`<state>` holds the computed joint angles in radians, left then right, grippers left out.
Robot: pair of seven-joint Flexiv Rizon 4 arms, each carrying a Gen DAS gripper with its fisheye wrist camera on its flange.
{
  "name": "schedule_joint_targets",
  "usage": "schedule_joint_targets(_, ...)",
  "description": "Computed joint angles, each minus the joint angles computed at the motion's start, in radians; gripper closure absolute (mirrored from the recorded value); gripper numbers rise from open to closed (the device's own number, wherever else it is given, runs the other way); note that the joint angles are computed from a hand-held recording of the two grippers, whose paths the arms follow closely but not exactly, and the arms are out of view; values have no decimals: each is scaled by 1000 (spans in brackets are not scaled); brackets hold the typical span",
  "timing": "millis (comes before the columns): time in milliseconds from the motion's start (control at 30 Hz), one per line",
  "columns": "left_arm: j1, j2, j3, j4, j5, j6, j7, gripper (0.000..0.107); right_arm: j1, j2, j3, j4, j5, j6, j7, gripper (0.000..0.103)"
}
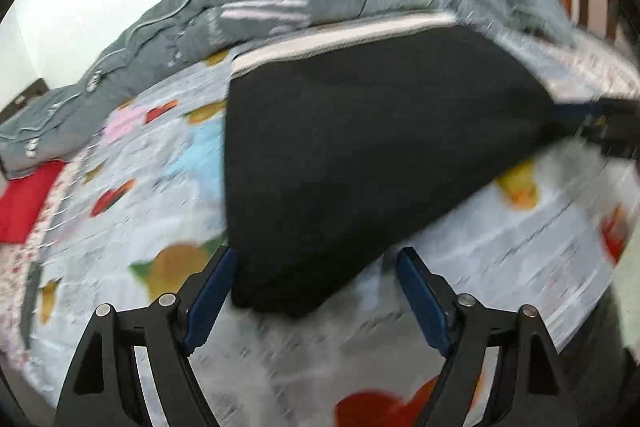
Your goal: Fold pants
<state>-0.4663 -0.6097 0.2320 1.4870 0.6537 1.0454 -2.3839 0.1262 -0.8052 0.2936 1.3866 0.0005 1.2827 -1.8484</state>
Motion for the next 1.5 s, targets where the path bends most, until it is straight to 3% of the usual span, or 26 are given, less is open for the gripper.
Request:
schedule_joint_targets(233, 16, 48, 25, 126, 5, 119, -92, 26, -32, -22, 40, -65, 64, -84, 6, 50)
schedule_joint_targets(367, -16, 39, 58, 98, 50, 91, -117, 27, -23, -27, 32, -77, 87, -93, 1, 49)
schedule_joint_targets(400, -29, 33, 69, 83, 69, 77, -137, 31, -21, -26, 31, -76, 91, -90, -1, 49)
schedule_joint_targets(433, -50, 23, 88, 57, 99, 55, -173, 43, -19, -26, 27, -74, 94, -85, -1, 48)
schedule_joint_targets(500, -35, 14, 74, 31, 103, 42, -191, 54, -10, -24, 17, -68, 94, -75, 4, 48)
schedule_joint_targets(633, 24, -8, 49, 26, 33, 90, -291, 56, -16, -30, 29, -75, 98, -75, -3, 48)
schedule_joint_targets(733, 8, -8, 71, 36, 48, 112, -312, 54, -39, -36, 61, -102, 120, -114, -30, 48)
schedule_joint_targets(833, 32, 24, 56, 112, 63, 240, -279, 53, -70, -27, 87, -116, 169, -135, -62, 48)
schedule_joint_targets(967, -42, 41, 193, 177, 116, 456, -434, 51, -99, -25, 99, -134, 241, -71, -62, 48)
schedule_joint_targets(1033, -40, 32, 216, 175, 81, 514, -457, 46, -102, -46, 100, -173, 261, -90, -39, 48)
schedule_joint_targets(1167, 66, 13, 103, 148, -57, 504, -340, 46, -40, -90, 32, -230, 214, -185, 17, 47)
schedule_joint_targets(1267, 105, -24, 41, 106, -166, 398, -259, 45, 11, -78, -19, -151, 162, -46, -15, 45)
schedule_joint_targets(1333, 131, -56, 1, 99, -246, 379, -184, 35, 5, -73, -12, -139, 140, -50, -1, 45)
schedule_joint_targets(1500, 77, -75, 66, 104, -267, 430, -194, 34, -21, -59, 7, -126, 127, -74, 6, 45)
